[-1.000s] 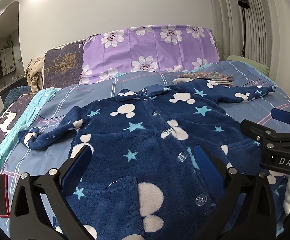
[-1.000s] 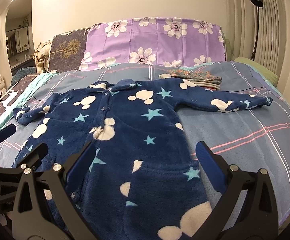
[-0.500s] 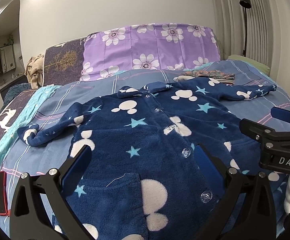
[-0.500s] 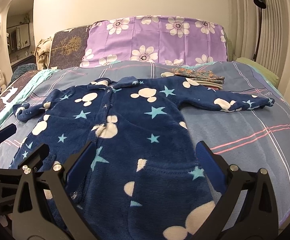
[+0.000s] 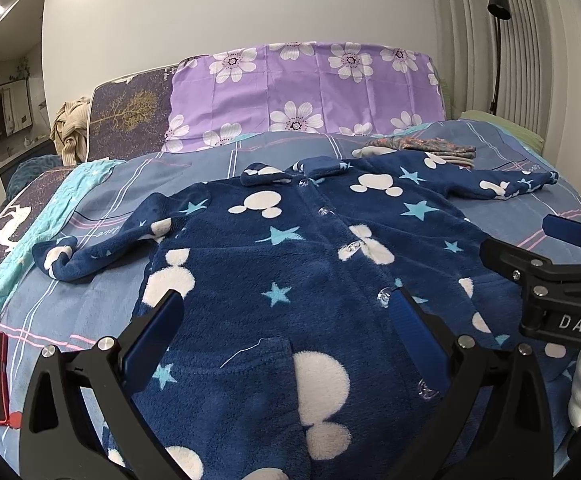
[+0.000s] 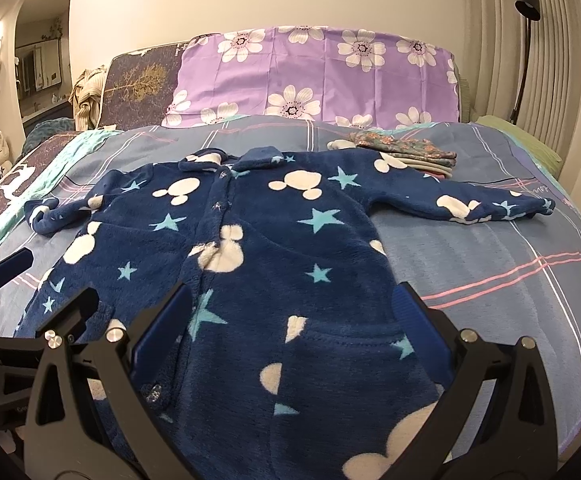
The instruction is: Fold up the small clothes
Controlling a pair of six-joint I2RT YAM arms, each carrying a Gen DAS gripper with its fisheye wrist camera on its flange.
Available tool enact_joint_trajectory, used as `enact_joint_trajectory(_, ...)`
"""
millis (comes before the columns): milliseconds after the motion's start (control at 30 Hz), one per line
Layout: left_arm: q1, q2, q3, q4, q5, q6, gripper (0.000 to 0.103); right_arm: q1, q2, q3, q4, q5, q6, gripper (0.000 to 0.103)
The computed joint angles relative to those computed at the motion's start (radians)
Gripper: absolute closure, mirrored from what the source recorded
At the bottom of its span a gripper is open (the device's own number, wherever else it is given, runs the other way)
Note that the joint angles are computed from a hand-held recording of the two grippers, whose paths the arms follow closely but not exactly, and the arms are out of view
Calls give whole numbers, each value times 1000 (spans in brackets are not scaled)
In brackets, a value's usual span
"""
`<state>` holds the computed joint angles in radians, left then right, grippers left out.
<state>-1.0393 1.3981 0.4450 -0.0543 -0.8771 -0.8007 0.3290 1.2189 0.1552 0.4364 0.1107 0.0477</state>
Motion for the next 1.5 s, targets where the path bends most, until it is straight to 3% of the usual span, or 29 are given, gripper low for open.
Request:
enact_joint_trajectory(133, 57, -71, -88, 127, 97, 68, 1, 0, 13, -1, 15, -3, 6, 2)
enact_joint_trajectory(400, 243, -207, -174, 95, 218, 104, 2, 11, 116, 50, 66, 6, -4, 2)
enact_joint_trajectory(467, 313, -262, -202, 83, 251, 129, 8, 11, 134, 64, 72, 16, -16, 2)
enact_joint_trajectory(533, 437, -323, -236, 73, 334, 155, 15, 4, 155, 76, 73, 17, -19, 2)
enact_joint_trajectory(667, 773, -435, -322, 94, 622, 239, 29, -16, 243, 114, 96, 24, -22, 2)
enact_joint_trajectory(833, 1187, -446, -340, 165, 876, 400, 32, -22, 335, 166, 103, 25, -22, 2)
enact_joint_trajectory(900, 1336, -381, -300, 236, 870, 458, 28, -13, 363, 185, 109, 43, -34, 2)
enact_joint_trajectory(1033, 1452, -30, -67, 305, 757, 550, 25, 3, 397, 215, 101, 73, -49, 2)
enact_joint_trajectory(1200, 1479, 375, 347, 117, 680, 568, 29, 4, 424, 246, 89, 94, -56, 2)
enact_joint_trajectory(1300, 1489, 522, 512, -1, 681, 567, 51, -5, 436, 266, 78, 105, -65, 2)
enact_joint_trajectory(1333, 1498, 559, 553, -35, 695, 563, 63, -11, 441, 272, 77, 110, -72, 2)
enact_joint_trajectory(1367, 1522, 582, 562, -30, 714, 578, 75, -14, 444, 277, 76, 112, -77, 2)
enact_joint_trajectory(1500, 1549, 542, 502, 63, 799, 656, 91, -35, 450, 298, 60, 88, -115, 2)
